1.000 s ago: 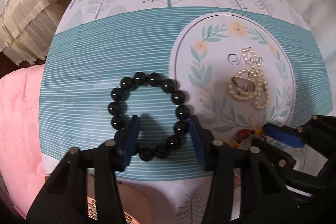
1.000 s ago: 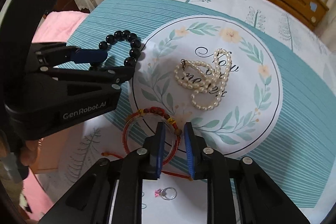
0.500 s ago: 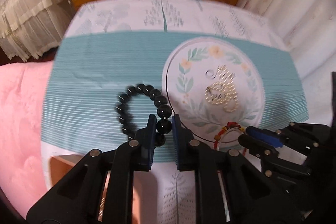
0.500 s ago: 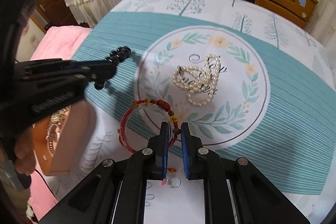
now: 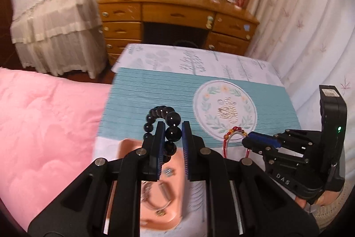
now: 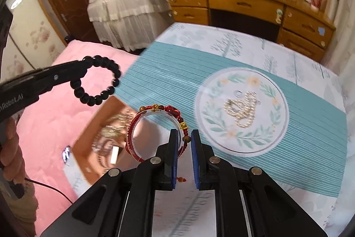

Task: Organize jewelry
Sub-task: 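Drop the black bead bracelet in the tray with the left tool while the right drops its bracelet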

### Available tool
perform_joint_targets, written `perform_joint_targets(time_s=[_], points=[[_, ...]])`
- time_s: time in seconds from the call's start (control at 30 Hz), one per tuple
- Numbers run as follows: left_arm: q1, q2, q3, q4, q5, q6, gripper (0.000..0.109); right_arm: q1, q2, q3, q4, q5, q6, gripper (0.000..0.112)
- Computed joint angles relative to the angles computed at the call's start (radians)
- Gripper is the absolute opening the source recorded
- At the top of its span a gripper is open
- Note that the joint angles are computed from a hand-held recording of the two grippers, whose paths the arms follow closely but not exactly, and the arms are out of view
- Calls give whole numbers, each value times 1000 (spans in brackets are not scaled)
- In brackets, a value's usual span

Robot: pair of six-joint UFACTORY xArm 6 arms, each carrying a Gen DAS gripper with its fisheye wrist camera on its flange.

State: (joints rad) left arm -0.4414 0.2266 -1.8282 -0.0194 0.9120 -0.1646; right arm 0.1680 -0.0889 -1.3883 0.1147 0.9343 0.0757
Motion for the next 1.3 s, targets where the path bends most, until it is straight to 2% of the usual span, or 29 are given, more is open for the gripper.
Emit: perform_joint_targets(time_s=[0.2, 0.4, 0.6, 0.83, 0.97, 1.03, 1.1, 1.17, 1.3], points=[[56, -188, 236, -6, -30, -9, 12, 98, 2, -35, 13, -8, 33, 11], [75, -304, 452, -2, -88, -17, 12, 162, 48, -74, -19, -37, 123, 11], [54, -326, 610, 39, -169, -79, 12, 181, 95, -92, -25, -57, 168, 11], [9, -301, 721, -130, -269, -32, 12, 160, 168, -99, 86, -81, 150, 11], [-17, -290, 746, -136, -332, -58, 14, 155, 210, -116, 138, -82, 122, 11], [-25, -300, 763, -128, -373, -85, 23, 161, 229, -126, 145, -83, 117, 11], [-29, -319, 788, -115, -415, -116, 52, 168, 255, -147, 140, -75, 118, 11], [-31, -342, 822, -78, -470, -163, 62, 178, 287, -176, 120, -65, 124, 11], [-16, -377, 855, 46, -505, -264, 62, 195, 341, -226, 83, -52, 146, 11]])
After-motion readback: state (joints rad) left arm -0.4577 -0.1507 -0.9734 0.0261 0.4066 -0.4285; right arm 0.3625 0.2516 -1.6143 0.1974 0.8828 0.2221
